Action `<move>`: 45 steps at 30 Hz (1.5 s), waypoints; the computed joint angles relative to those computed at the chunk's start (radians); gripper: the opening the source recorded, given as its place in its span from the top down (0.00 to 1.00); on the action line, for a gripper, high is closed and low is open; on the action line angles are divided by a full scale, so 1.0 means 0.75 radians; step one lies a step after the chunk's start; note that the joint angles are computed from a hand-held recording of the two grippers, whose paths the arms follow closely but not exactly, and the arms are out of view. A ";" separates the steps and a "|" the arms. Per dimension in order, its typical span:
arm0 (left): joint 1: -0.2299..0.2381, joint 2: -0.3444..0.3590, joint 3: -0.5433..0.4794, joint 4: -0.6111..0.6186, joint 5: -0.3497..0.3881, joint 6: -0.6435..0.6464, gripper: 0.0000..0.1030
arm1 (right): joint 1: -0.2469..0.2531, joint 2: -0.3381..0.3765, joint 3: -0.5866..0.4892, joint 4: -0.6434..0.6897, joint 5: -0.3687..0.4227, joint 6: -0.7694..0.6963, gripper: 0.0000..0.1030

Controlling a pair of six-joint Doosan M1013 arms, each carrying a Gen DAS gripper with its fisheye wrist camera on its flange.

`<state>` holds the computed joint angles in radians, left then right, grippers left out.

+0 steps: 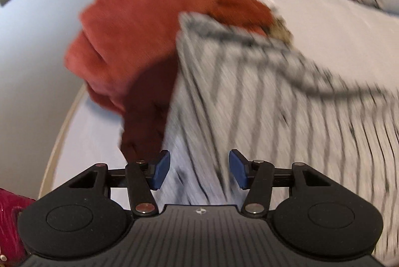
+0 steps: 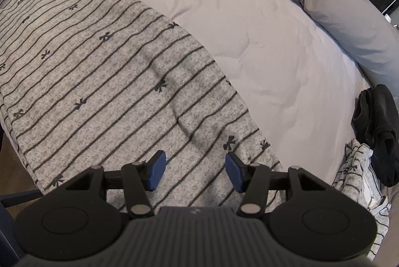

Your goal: Fold clothes

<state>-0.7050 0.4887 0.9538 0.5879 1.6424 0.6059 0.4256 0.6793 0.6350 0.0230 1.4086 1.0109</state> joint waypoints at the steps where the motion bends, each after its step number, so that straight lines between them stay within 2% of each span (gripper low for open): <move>1: -0.003 0.003 0.003 -0.028 0.014 0.023 0.50 | 0.000 -0.004 0.010 -0.001 -0.014 -0.001 0.44; 4: -0.009 0.011 0.026 -0.074 0.057 0.071 0.51 | -0.003 -0.011 0.034 -0.002 -0.046 -0.001 0.44; 6: -0.005 0.013 0.039 -0.098 0.085 0.080 0.67 | -0.004 -0.013 0.044 -0.004 -0.058 -0.001 0.44; 7: 0.001 0.013 0.044 -0.117 0.099 0.080 0.81 | -0.004 -0.015 0.048 -0.007 -0.063 0.000 0.44; 10: 0.009 -0.002 0.066 -0.111 0.133 0.032 0.88 | -0.005 -0.020 0.060 -0.024 -0.080 0.011 0.44; 17: 0.016 -0.051 0.131 0.006 0.256 -0.172 0.87 | -0.015 -0.022 0.066 -0.082 -0.084 0.065 0.44; 20: 0.010 -0.057 0.123 0.045 0.274 -0.186 0.78 | -0.026 -0.017 0.056 -0.096 -0.074 0.111 0.44; 22: 0.002 -0.052 0.096 0.081 0.274 -0.177 0.76 | -0.040 -0.014 0.042 -0.087 -0.064 0.151 0.44; 27: -0.022 -0.004 -0.041 0.145 0.205 -0.094 0.75 | -0.078 -0.003 0.004 -0.039 -0.023 0.268 0.44; 30: -0.045 0.041 -0.135 0.165 0.135 0.012 0.75 | -0.098 -0.023 0.031 -0.009 -0.016 0.290 0.44; 35: -0.111 0.143 -0.336 0.127 -0.005 0.305 0.75 | -0.134 -0.081 0.131 0.098 -0.013 0.272 0.44; 38: -0.141 0.224 -0.465 0.068 -0.055 0.479 0.75 | -0.144 -0.132 0.219 0.103 -0.055 0.226 0.44; 42: -0.175 0.342 -0.655 -0.007 -0.068 0.652 0.75 | -0.183 -0.172 0.283 0.096 -0.101 0.302 0.44; 45: -0.195 0.445 -0.836 -0.052 -0.036 0.726 0.75 | -0.225 -0.187 0.312 0.110 -0.142 0.402 0.44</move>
<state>-0.8513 0.8228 0.3266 0.5490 1.6153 1.1507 0.2568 0.5391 0.8693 0.1053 1.3020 1.3124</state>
